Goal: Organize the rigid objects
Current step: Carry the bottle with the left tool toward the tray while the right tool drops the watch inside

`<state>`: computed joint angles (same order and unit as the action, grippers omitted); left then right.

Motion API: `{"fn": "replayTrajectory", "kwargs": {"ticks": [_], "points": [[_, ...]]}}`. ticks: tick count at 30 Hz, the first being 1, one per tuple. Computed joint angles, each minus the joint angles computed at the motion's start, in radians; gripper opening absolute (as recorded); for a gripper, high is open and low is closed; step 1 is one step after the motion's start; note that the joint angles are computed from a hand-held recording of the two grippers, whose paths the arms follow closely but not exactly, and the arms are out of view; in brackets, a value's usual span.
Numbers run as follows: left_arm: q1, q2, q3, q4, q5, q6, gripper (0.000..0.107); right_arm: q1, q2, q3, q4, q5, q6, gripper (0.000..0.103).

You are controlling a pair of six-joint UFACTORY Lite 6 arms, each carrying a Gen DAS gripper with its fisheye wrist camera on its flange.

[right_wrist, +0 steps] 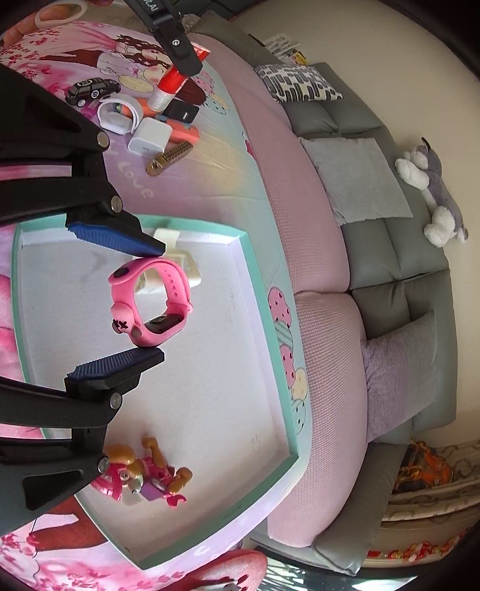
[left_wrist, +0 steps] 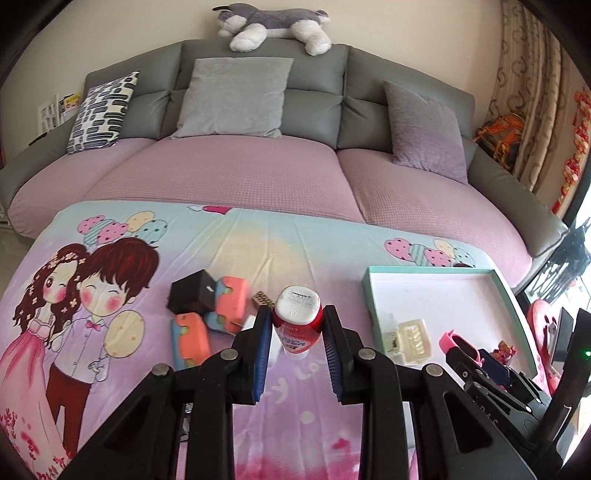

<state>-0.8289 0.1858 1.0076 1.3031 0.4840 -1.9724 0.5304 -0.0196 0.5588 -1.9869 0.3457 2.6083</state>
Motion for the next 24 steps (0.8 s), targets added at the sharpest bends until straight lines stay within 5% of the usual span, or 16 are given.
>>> {"fn": "replayTrajectory", "kwargs": {"ticks": [7,11,24], "points": [[-0.096,0.217,0.228,-0.064,-0.009,0.134,0.029,-0.124,-0.078,-0.078,-0.059,-0.003,0.034,0.054],[-0.117,0.323,0.338,-0.131,-0.095,0.222,0.029,-0.193,-0.13,-0.129,-0.141,-0.009,0.136,0.054],[-0.174,0.562,0.589,-0.327,-0.104,0.453,0.029,-0.22,-0.164,-0.161,-0.117,0.016,0.097,0.054]]}}
